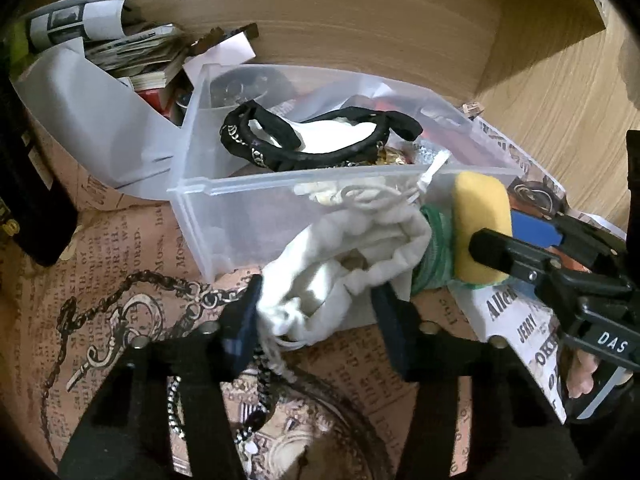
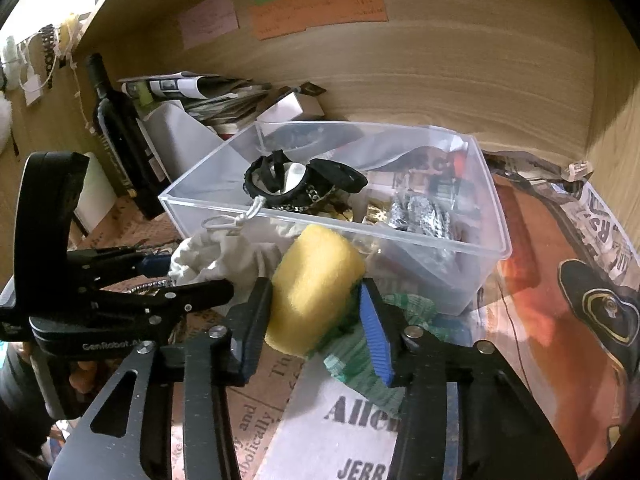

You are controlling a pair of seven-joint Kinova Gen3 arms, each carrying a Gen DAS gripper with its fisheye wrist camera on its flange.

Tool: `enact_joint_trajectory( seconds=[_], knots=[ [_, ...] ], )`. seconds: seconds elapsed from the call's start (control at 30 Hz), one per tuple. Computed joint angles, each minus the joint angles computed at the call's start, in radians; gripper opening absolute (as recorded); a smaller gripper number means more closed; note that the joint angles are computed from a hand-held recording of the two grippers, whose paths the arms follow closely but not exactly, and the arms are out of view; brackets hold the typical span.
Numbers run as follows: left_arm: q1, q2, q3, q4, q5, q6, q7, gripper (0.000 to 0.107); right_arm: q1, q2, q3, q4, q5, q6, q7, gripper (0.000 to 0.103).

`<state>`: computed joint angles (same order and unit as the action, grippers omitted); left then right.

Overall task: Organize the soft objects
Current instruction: 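Grasp the yellow sponge with right tool while left tool grasps the white drawstring pouch, then lift both items over the clear box and release them inside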

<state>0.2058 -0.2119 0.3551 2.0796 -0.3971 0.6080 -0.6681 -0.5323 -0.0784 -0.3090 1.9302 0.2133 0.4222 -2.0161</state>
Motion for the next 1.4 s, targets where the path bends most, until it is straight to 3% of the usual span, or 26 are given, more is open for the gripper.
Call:
enact_joint_trajectory(
  seconds=[0.07, 0.2, 0.4, 0.73, 0.87, 0.97, 1.07, 1.13, 1.2, 1.27, 1.33, 1.4],
  knots=[
    [0.000, -0.006, 0.002, 0.002, -0.002, 0.006, 0.003, 0.034, 0.002, -0.005, -0.008, 0.003, 0.019, -0.004, -0.024, 0.038],
    [-0.008, -0.040, 0.009, 0.013, 0.004, 0.001, -0.001, 0.027, 0.009, -0.027, -0.015, 0.014, 0.030, -0.022, -0.040, 0.037],
    [-0.054, -0.097, 0.082, 0.001, -0.031, 0.014, 0.042, 0.024, 0.051, -0.078, -0.052, 0.030, 0.067, -0.046, -0.080, 0.037],
    [-0.158, -0.199, 0.134, -0.051, -0.007, -0.002, 0.003, 0.024, 0.168, -0.146, -0.122, 0.028, 0.117, -0.081, -0.129, 0.037],
    [-0.205, -0.214, 0.150, -0.071, 0.007, -0.027, -0.042, 0.010, 0.208, -0.154, -0.137, 0.020, 0.123, -0.097, -0.131, 0.037],
    [-0.249, -0.220, 0.177, -0.080, 0.011, -0.036, -0.062, 0.009, 0.240, -0.151, -0.159, 0.012, 0.136, -0.103, -0.140, 0.037],
    [-0.232, -0.203, 0.153, -0.091, 0.042, -0.032, -0.116, 0.009, 0.241, -0.142, -0.155, 0.007, 0.135, -0.103, -0.133, 0.038],
    [-0.191, -0.185, 0.115, -0.101, 0.083, -0.012, -0.158, 0.014, 0.219, -0.137, -0.127, 0.008, 0.114, -0.104, -0.108, 0.038],
    [-0.177, -0.174, 0.109, -0.099, 0.100, 0.006, -0.173, 0.038, 0.205, -0.129, -0.110, 0.008, 0.096, -0.101, -0.091, 0.038],
    [-0.209, -0.177, 0.151, -0.088, 0.077, 0.027, -0.146, 0.061, 0.188, -0.122, -0.090, 0.006, 0.076, -0.098, -0.071, 0.038],
    [-0.227, -0.179, 0.182, -0.071, 0.056, 0.042, -0.125, 0.067, 0.181, -0.119, -0.082, 0.006, 0.066, -0.094, -0.060, 0.038],
    [-0.190, -0.156, 0.150, -0.060, 0.075, 0.051, -0.149, 0.072, 0.175, -0.115, -0.073, 0.007, 0.056, -0.093, -0.050, 0.038]
  ],
)
